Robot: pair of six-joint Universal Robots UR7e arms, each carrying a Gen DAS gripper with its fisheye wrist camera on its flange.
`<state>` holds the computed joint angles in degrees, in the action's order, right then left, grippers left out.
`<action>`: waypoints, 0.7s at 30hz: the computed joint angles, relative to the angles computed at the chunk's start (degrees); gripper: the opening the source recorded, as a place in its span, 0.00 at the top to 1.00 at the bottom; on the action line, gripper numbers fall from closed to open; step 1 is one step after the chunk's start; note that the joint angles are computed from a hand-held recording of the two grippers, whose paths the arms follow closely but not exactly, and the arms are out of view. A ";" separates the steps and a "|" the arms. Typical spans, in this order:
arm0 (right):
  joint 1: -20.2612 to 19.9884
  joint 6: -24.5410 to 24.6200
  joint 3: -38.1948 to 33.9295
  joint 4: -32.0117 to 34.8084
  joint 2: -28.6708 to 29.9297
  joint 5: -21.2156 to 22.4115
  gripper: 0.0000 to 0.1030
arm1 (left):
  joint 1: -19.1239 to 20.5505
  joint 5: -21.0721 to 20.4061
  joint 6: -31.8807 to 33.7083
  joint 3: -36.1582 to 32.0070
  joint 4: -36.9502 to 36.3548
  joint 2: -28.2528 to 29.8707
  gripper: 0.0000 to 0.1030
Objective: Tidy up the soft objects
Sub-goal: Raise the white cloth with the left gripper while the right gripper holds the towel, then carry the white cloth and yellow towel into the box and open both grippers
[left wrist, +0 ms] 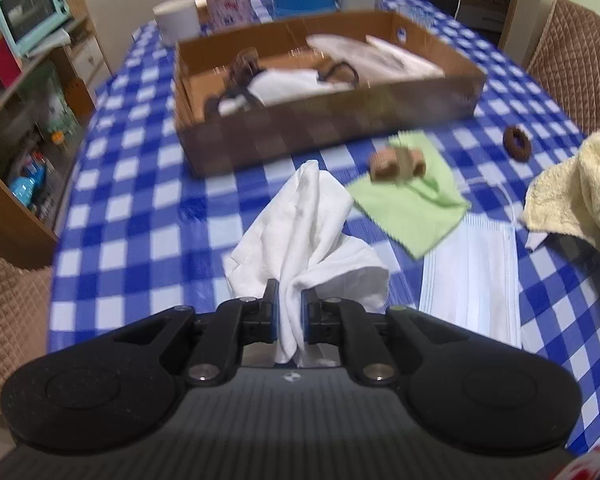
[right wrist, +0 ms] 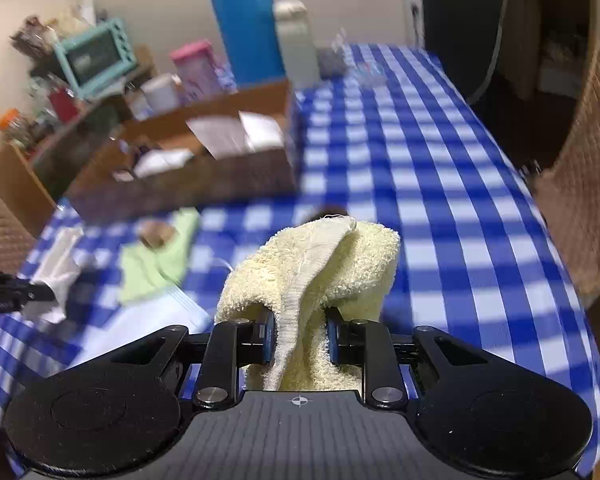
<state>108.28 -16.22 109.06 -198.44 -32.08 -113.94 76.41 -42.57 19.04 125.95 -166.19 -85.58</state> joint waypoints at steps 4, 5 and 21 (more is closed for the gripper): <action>1.18 -0.87 -1.54 -0.79 -0.33 2.77 0.76 | -1.46 0.76 1.32 -0.27 -2.41 -1.58 0.91; 1.43 -1.03 -2.16 -0.53 -0.41 3.60 0.76 | -1.77 0.91 1.94 -0.50 -3.13 -1.76 0.91; 5.05 -11.00 -28.85 12.33 9.55 13.33 0.76 | -1.59 -3.60 15.21 -16.55 -10.46 8.84 0.91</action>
<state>113.34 -27.22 80.21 -186.11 -22.53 -100.62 74.82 -46.17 34.25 109.40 -176.66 -76.74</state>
